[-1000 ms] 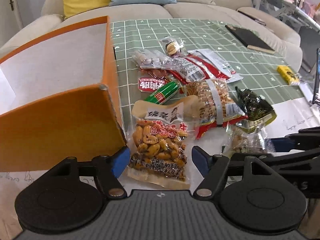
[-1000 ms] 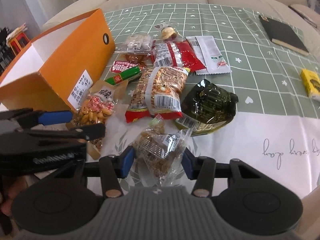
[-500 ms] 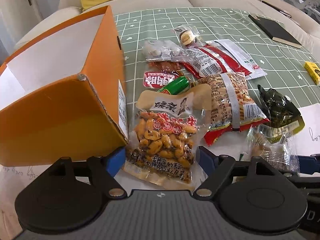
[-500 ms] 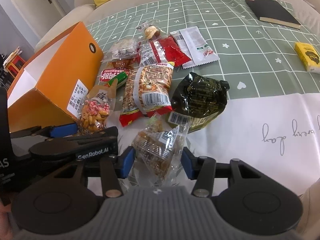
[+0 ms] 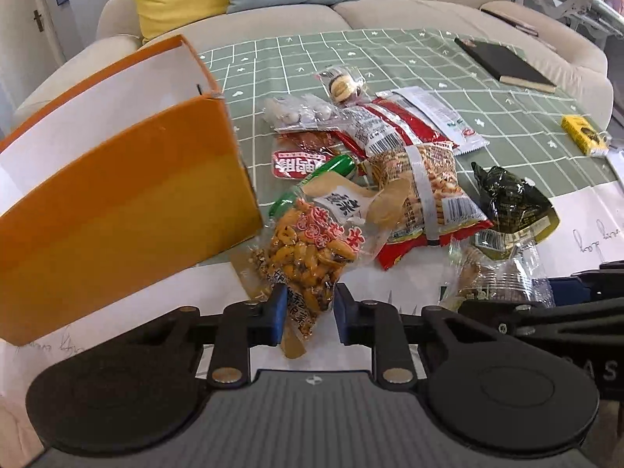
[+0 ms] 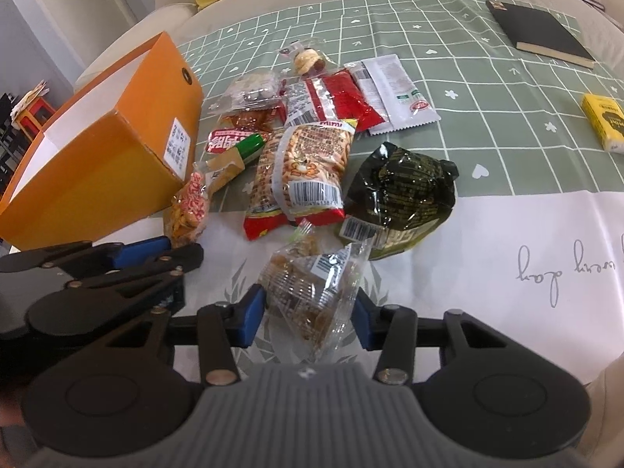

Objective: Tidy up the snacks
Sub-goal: 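Grasp the peanut bag with the left tool while the right tool grasps the clear nut packet, then lift the peanut bag with the left tool while the right tool lifts the nut packet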

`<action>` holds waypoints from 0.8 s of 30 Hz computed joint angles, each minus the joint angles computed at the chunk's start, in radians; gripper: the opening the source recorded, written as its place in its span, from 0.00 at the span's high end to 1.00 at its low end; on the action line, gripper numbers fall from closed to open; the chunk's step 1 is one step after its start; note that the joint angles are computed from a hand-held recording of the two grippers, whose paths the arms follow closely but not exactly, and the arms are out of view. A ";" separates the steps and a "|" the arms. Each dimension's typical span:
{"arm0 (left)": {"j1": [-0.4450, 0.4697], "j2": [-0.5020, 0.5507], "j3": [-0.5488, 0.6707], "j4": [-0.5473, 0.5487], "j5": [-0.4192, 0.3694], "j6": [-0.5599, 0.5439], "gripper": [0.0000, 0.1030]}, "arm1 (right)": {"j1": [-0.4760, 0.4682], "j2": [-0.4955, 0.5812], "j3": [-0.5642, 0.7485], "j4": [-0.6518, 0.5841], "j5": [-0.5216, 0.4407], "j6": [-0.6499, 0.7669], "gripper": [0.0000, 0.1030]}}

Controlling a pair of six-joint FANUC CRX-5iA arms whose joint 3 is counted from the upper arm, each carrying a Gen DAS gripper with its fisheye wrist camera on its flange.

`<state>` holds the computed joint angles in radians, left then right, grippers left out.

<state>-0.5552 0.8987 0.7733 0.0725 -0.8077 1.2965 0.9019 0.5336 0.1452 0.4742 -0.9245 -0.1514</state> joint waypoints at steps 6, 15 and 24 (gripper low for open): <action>0.015 -0.053 -0.084 0.042 0.038 -0.086 0.84 | 0.010 0.008 0.016 0.009 -0.015 0.032 0.57; 0.034 -0.085 -0.166 0.117 0.038 -0.347 0.66 | 0.015 0.020 0.034 0.007 -0.024 0.054 0.57; 0.020 -0.117 -0.278 0.204 0.212 -0.716 0.21 | 0.010 0.009 0.017 0.006 -0.012 0.016 0.57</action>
<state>-0.5351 0.7813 0.4952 0.2767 -0.5960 0.5803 0.9121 0.5427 0.1619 0.4799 -0.9369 -0.1355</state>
